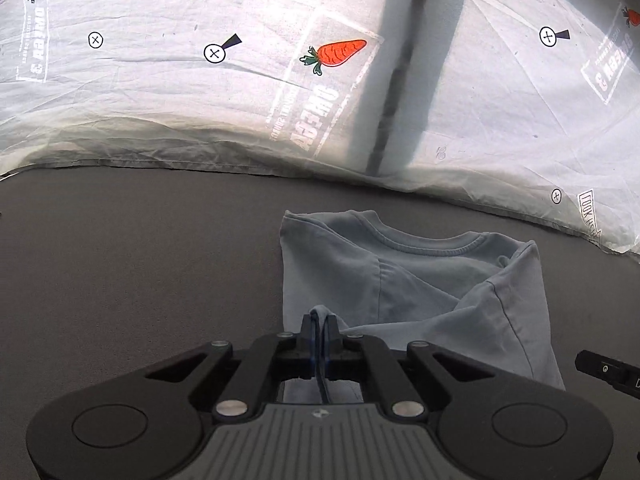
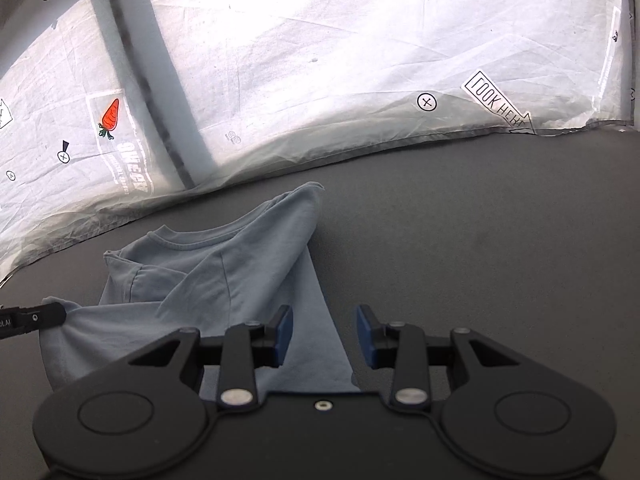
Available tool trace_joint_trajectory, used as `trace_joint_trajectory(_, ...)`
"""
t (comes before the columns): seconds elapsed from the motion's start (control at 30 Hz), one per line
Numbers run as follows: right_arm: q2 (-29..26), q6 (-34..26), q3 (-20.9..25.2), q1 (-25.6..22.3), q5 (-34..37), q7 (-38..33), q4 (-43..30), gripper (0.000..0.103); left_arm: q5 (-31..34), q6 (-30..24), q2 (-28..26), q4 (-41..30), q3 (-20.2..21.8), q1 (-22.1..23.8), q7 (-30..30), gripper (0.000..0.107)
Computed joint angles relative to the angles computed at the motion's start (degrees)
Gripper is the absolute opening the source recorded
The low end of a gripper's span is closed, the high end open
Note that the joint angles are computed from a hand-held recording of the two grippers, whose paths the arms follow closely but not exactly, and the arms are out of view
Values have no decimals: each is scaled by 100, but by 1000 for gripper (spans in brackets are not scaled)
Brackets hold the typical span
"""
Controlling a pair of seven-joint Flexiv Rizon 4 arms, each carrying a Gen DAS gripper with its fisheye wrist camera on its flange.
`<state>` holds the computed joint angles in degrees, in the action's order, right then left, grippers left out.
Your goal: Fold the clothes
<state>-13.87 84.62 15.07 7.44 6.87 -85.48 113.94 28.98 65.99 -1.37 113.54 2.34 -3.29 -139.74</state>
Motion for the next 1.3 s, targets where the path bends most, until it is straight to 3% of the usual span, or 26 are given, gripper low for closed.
trace_joint_trajectory(0.07, 123, -121, 39, -39, 75, 0, 75, 37, -64, -7, 8, 102, 72, 63, -111, 4)
trace_joint_trajectory(0.27, 601, -360, -103, -18, 236, -58, 454, 37, -603, -113, -141, 190, 79, 144, 408, 7)
trace_joint_trajectory(0.37, 865, -457, -274, 50, 182, 38, 706, 37, -542, -483, -44, 131, 78, 89, 291, 19)
trace_joint_trajectory(0.43, 1091, -519, -352, 54, 203, -14, 887, 38, -546, -715, 169, 190, 65, 65, 135, 33)
trace_joint_trajectory(0.57, 1616, -685, -519, 107, 243, -55, 1303, 40, -713, -965, 739, 533, -74, 58, -38, 38)
trace_joint_trajectory(0.7, 2188, -1068, -752, 335, 1030, -464, 1561, 40, -852, -1603, 1445, 900, -455, -71, -146, 44)
trace_joint_trajectory(0.8, 2649, -1636, -1077, 559, 1824, -806, 1659, 40, -1209, -1942, 1907, 1237, -749, -303, -333, 44)
trace_joint_trajectory(1.0, 3305, -3101, -1873, 593, 2974, -1299, 1658, 40, -2051, -2022, 2408, 1848, -1187, -937, -689, 44)
trace_joint_trajectory(1.17, 3305, -4940, -2998, 87, 4463, -1009, 1426, 42, -2211, -2080, 2504, 1936, -1554, -1235, -1145, 44)
trace_joint_trajectory(1.3, 3288, -5515, -3155, -449, 4360, -1076, 1459, 42, -2304, -2041, 2596, 2068, -1742, -1425, -1844, 44)
